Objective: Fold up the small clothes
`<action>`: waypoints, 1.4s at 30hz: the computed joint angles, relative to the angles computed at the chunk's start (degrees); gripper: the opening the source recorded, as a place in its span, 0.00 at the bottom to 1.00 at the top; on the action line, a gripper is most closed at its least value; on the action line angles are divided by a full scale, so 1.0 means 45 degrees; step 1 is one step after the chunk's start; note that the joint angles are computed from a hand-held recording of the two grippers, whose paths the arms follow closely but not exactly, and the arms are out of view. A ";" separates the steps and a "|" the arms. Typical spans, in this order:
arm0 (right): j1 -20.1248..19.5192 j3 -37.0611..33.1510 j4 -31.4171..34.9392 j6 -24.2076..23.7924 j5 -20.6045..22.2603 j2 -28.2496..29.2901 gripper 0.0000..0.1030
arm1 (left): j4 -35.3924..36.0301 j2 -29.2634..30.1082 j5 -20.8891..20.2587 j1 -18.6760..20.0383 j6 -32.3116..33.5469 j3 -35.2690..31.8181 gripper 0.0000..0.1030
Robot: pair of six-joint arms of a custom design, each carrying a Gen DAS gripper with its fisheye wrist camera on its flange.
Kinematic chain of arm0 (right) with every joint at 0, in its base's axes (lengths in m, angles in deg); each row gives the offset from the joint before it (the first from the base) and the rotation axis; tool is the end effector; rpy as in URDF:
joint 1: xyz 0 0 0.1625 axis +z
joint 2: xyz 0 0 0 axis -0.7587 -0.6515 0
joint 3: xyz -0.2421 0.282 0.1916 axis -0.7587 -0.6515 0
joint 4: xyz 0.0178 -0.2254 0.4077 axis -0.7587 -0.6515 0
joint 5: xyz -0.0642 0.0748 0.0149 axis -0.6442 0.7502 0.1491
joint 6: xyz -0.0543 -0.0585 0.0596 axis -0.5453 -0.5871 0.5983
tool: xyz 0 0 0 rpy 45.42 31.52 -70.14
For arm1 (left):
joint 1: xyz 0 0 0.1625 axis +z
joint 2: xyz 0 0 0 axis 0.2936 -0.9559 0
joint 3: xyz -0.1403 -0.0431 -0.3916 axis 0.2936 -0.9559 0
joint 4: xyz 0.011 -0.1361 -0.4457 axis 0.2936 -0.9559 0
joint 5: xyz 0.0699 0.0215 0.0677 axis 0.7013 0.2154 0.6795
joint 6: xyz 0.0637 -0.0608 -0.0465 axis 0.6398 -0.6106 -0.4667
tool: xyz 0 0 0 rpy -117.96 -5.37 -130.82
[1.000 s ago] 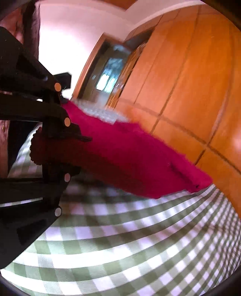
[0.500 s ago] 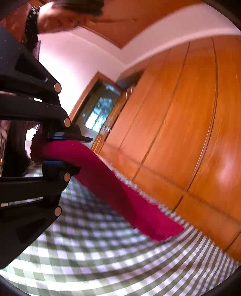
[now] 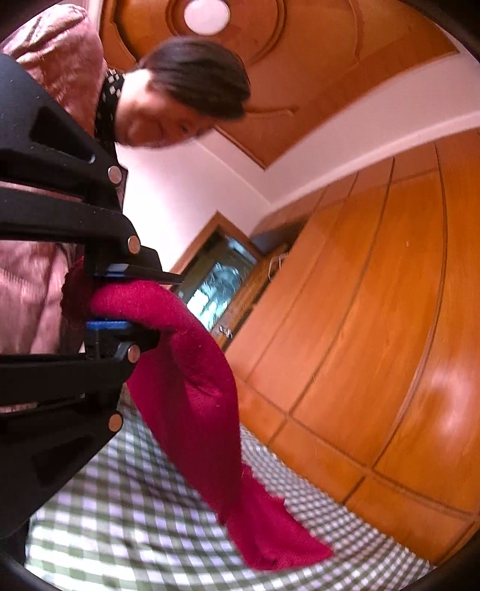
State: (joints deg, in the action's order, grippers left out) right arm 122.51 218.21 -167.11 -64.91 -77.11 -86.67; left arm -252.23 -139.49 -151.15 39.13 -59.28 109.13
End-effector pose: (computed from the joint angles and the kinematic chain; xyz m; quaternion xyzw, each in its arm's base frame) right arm 0.0928 -0.4173 0.4346 -0.0711 0.8515 -0.4083 0.3213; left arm -0.2110 -0.4888 0.2254 -0.1545 -0.8426 0.3447 0.3838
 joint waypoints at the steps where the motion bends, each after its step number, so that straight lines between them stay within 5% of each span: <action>1: 0.0092 -0.0090 -0.0091 -0.0050 0.0105 0.0182 0.14 | -0.0116 -0.0084 -0.0037 -0.0025 -0.0090 0.0058 0.10; 5: 0.0287 -0.0166 -0.0082 -0.0233 0.0463 0.0246 0.16 | -0.0065 -0.0018 0.0033 0.0023 -0.0181 -0.0219 0.10; 9: -0.0123 -0.0311 -0.1651 0.1319 0.0100 0.1038 0.19 | 0.1091 0.0404 0.0821 0.0302 -0.0595 -0.1023 0.10; 15: -0.0853 -0.0917 -0.3758 0.4114 -0.1037 0.2682 0.20 | 0.2579 0.1269 0.1998 0.0913 -0.1076 -0.2481 0.10; 24: -0.1050 -0.2955 -0.4230 0.5336 -0.3047 0.5271 0.20 | 0.4728 0.3253 0.2681 0.1847 -0.1318 -0.4799 0.10; 27: -0.1067 -0.3660 -0.4231 0.5585 -0.3790 0.6134 0.21 | 0.5033 0.3821 0.3537 0.1923 -0.1715 -0.5419 0.10; 30: -0.1041 -0.4247 -0.4292 0.5794 -0.4800 0.6828 0.32 | 0.5128 0.4139 0.4651 0.1936 -0.2102 -0.5742 0.10; 32: -0.1083 -0.4391 -0.4586 0.6040 -0.5447 0.7159 0.51 | 0.5456 0.4172 0.5711 0.1777 -0.2177 -0.5778 0.11; 36: -0.1314 -0.4238 -0.6154 0.6028 -0.6251 0.7546 0.53 | 0.5108 0.4114 0.7185 0.1293 -0.1172 -0.5324 0.51; 39: -0.1195 -0.3857 -0.6991 0.4904 -0.7091 0.7409 0.53 | 0.4594 0.4120 0.7894 0.0902 -0.0258 -0.4935 0.62; 42: -0.0378 -0.3723 -0.6620 0.3499 -0.9602 0.7080 0.68 | 0.3892 0.4069 0.8374 0.0530 0.0601 -0.4467 0.73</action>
State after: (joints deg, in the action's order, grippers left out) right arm 120.81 201.46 -196.90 -49.17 -120.31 -54.81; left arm -234.72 -121.18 -113.47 41.51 -56.58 89.03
